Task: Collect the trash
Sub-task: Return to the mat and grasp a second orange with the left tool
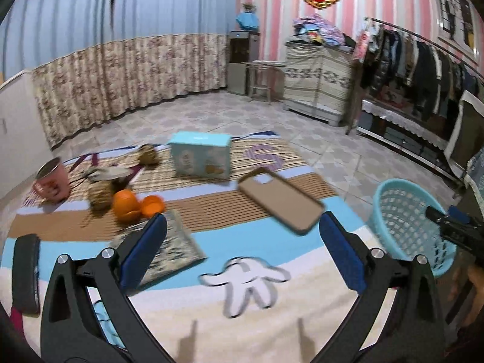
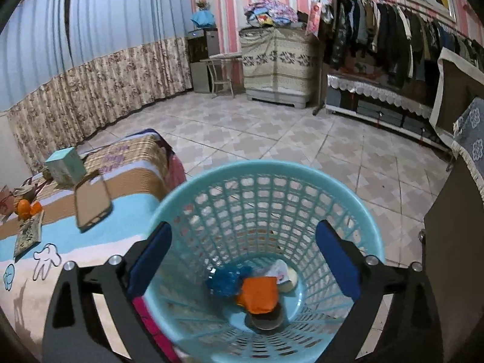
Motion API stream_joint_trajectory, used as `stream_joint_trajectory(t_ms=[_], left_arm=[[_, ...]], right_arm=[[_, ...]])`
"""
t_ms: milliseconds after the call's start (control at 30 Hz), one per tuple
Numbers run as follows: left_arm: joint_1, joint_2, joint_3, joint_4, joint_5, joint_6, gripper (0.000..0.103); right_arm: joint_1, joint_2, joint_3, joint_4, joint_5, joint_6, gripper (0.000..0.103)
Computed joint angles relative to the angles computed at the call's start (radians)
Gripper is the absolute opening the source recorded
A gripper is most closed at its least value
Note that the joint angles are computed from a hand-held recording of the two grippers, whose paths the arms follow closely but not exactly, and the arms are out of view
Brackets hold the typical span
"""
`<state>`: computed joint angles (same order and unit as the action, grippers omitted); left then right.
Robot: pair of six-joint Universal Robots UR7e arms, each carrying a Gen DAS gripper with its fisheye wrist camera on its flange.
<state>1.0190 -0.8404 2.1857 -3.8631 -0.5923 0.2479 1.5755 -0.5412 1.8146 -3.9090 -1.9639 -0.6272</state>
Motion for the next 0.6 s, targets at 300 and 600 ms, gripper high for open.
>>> stream_joint_trajectory(t_ms=[300,600], left_arm=[[0.114,-0.1,0.044,-0.054,0.04,0.062,0.097],[0.28,-0.17,-0.045,0.143,-0.051,-0.014,0.096]], right_arm=[[0.081,0.091,-0.05,-0.004,-0.004,-0.037,0.098],[0.129,0.182,-0.145,0.074,-0.026,-0.067,0.098]])
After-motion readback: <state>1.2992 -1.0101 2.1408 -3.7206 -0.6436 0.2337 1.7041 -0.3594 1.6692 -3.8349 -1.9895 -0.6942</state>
